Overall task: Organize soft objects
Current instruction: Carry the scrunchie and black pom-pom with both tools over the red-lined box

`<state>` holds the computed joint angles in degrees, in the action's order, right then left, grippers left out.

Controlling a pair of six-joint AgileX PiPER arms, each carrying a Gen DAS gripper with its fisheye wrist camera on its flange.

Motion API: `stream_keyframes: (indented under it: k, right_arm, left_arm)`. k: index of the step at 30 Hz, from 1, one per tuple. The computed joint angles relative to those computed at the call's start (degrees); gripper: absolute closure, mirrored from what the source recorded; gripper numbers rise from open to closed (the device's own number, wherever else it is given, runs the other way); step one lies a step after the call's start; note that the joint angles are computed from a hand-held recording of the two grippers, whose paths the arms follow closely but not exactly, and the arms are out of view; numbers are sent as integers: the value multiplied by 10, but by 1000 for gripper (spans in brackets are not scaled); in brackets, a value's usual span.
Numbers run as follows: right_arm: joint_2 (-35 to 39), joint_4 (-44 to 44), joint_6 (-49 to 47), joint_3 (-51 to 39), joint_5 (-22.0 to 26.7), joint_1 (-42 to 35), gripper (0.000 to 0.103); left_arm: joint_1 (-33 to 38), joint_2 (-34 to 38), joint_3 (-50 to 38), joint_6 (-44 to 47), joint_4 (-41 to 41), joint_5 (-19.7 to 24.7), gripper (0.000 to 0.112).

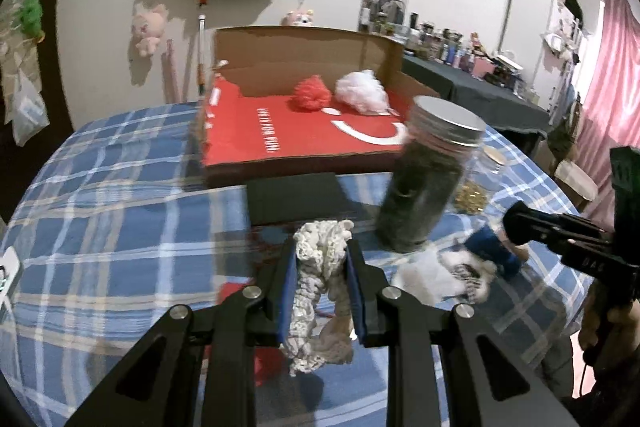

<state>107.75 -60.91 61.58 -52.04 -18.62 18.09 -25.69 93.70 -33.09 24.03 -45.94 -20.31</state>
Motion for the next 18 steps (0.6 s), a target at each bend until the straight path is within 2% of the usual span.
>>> stream_keyframes:
  k: [7,14,18]
  right_arm:
    - [10,-54,54,-14,12,-25,74]
    - [25,-143,133,-45,14,-50,74]
    - [42,-238,211,-84,8,-68,74]
  left_arm:
    - [67,-26,22,34,-17,25,88]
    - [118,2,-4,76,-13,53,87]
    - [156,28,-35,28,86,82,88]
